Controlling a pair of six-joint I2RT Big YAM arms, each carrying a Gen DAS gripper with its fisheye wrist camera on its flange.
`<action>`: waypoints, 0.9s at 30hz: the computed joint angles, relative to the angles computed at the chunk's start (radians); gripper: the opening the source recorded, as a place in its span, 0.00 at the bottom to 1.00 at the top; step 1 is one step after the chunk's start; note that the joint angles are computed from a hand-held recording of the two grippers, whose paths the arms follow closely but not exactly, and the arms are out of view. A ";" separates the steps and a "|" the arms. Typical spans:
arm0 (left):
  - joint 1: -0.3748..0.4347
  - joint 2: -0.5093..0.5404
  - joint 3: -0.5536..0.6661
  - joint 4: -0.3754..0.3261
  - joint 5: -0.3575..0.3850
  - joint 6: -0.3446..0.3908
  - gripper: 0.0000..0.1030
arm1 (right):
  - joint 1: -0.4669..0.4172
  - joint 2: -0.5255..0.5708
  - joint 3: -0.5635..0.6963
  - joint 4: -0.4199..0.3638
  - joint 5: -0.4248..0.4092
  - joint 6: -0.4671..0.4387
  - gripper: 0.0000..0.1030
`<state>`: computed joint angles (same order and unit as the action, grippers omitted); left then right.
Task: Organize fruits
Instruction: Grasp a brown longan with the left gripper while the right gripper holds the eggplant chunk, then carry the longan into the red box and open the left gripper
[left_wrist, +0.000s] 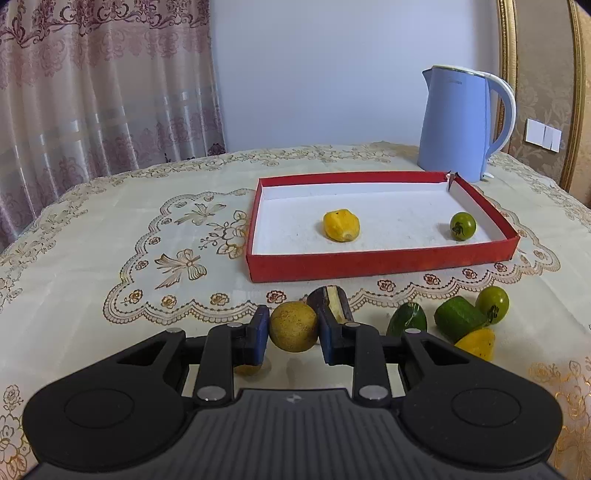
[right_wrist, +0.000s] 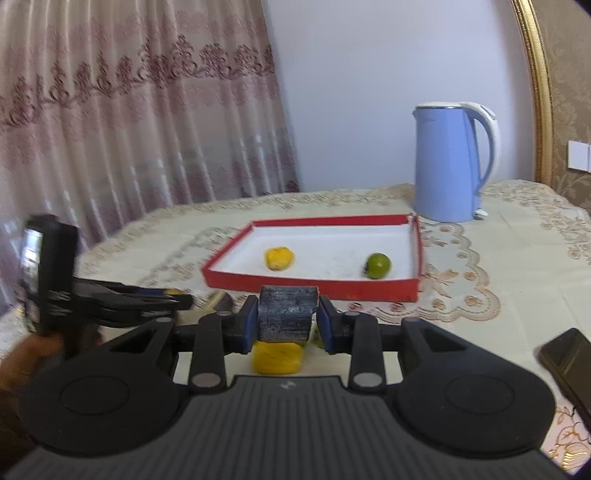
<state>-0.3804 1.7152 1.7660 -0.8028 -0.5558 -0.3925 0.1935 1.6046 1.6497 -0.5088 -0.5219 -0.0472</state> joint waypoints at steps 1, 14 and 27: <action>0.000 0.005 0.009 -0.008 -0.005 0.000 0.27 | -0.003 -0.004 -0.001 0.000 -0.014 0.007 0.31; -0.002 0.078 0.137 -0.071 -0.036 0.033 0.27 | -0.019 -0.011 -0.006 -0.007 -0.058 0.028 0.31; 0.000 0.201 0.334 -0.142 -0.062 0.102 0.27 | -0.038 0.010 0.001 -0.008 -0.069 0.036 0.31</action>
